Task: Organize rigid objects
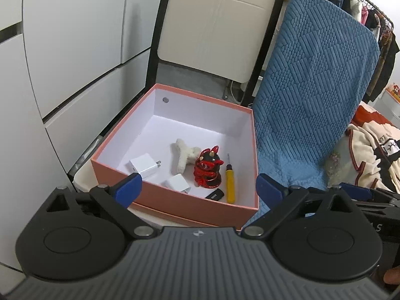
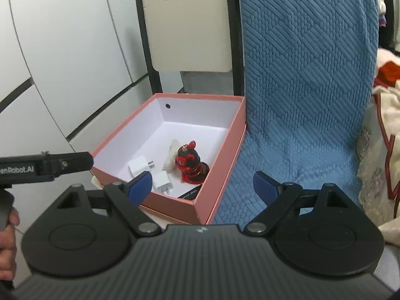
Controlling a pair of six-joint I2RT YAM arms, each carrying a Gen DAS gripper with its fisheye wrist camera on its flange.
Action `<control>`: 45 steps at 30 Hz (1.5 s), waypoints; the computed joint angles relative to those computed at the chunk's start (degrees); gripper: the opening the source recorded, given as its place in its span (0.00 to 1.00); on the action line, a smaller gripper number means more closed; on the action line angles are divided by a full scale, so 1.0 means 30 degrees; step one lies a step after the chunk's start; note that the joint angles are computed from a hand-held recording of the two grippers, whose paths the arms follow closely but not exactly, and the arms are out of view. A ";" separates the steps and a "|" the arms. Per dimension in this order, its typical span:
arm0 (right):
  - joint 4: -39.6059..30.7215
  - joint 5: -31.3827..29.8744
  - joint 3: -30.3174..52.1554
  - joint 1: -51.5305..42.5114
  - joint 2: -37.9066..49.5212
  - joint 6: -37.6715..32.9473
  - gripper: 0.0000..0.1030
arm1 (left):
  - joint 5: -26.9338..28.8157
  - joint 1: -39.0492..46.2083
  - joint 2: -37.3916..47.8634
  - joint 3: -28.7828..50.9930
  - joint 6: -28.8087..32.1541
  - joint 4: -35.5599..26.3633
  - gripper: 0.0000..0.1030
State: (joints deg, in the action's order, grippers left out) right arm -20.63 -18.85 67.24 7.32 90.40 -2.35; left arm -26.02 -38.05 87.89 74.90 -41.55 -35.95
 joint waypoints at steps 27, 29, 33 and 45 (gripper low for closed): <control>-0.0437 -0.0163 -0.0313 0.0304 -0.0309 -0.0584 0.87 | -0.1436 -0.0625 -0.0208 -0.0135 -0.2357 -0.1907 0.97; -0.0447 0.0014 -0.0316 0.0389 -0.0268 -0.0680 0.87 | -0.1475 -0.0629 -0.0201 -0.0133 -0.2243 -0.1900 0.97; -0.0397 0.0137 -0.0221 0.0551 -0.0121 -0.0621 0.87 | -0.1711 -0.0712 -0.0119 -0.0007 -0.2351 -0.2200 0.97; -0.0022 0.0229 -0.0253 0.0423 -0.0077 -0.0611 0.87 | -0.1566 -0.0494 -0.0210 -0.0379 -0.2299 -0.1627 0.97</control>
